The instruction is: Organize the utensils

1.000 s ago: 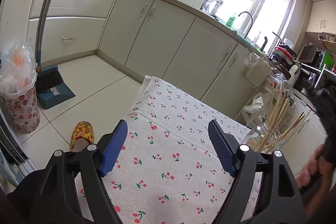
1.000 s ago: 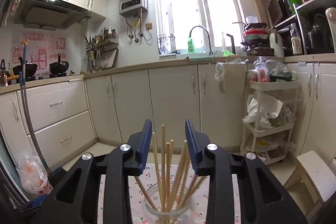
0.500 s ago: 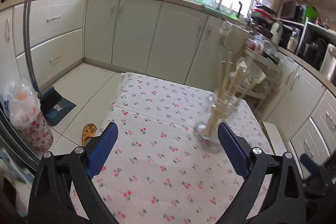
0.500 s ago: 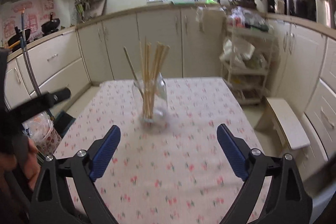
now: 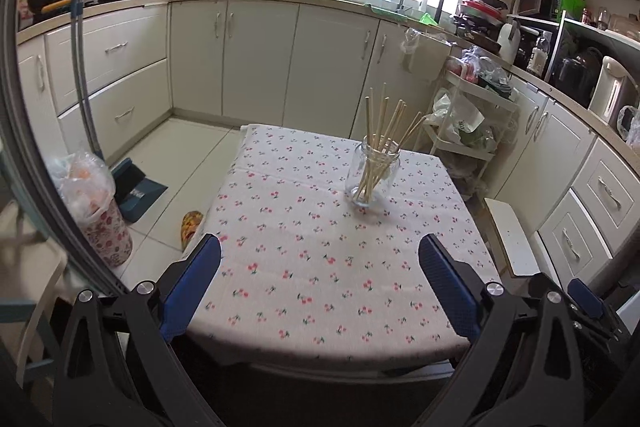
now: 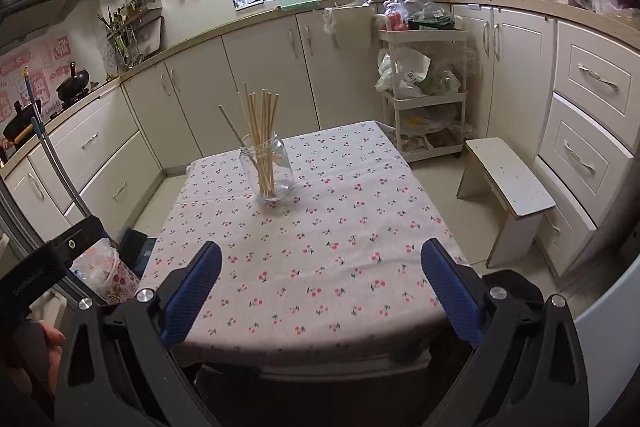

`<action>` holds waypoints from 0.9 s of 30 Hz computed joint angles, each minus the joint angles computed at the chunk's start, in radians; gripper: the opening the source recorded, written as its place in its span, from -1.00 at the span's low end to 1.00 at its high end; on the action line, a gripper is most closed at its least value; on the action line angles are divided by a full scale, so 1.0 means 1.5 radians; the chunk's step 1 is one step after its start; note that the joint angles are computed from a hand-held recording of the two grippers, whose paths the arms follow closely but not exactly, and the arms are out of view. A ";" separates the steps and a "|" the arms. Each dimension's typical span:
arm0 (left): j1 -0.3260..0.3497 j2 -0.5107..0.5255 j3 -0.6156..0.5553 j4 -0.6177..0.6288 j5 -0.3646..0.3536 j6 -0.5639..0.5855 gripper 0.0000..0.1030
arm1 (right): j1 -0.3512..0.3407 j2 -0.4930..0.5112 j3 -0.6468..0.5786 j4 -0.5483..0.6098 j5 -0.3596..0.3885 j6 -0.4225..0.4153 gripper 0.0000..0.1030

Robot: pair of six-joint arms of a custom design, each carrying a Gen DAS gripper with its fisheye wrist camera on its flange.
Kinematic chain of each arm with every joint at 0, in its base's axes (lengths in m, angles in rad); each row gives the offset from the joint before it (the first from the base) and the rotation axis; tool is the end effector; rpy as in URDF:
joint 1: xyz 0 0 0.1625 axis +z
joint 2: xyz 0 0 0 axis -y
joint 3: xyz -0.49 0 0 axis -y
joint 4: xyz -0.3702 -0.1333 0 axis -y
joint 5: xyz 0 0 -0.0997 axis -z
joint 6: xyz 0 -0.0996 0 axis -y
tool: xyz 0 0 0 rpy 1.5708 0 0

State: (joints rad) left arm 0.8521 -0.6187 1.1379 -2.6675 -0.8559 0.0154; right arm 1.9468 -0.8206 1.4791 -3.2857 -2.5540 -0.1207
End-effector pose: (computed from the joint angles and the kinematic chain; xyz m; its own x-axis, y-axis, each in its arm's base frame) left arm -0.4070 -0.7669 0.2544 -0.7954 0.2375 -0.5576 0.5639 0.6270 -0.5374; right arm 0.3127 -0.6549 0.3541 -0.7543 0.4119 0.5113 -0.2735 0.5109 -0.8150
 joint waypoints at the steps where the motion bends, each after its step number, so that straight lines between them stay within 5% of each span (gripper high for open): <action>1: -0.002 -0.008 0.008 0.006 0.006 -0.005 0.85 | 0.005 -0.004 0.005 0.005 -0.001 0.007 0.86; 12: -0.047 -0.089 0.098 0.046 0.074 -0.047 0.85 | 0.051 -0.073 0.045 0.170 0.082 0.208 0.86; 17: -0.065 -0.128 0.155 0.060 0.076 -0.056 0.85 | 0.088 -0.061 0.078 0.083 0.004 0.131 0.86; 21: -0.067 -0.148 0.162 0.102 0.065 -0.101 0.85 | 0.096 -0.063 0.089 0.075 -0.011 0.130 0.86; 27: -0.081 -0.168 0.195 0.047 0.100 -0.076 0.85 | 0.107 -0.054 0.083 0.066 -0.015 0.094 0.86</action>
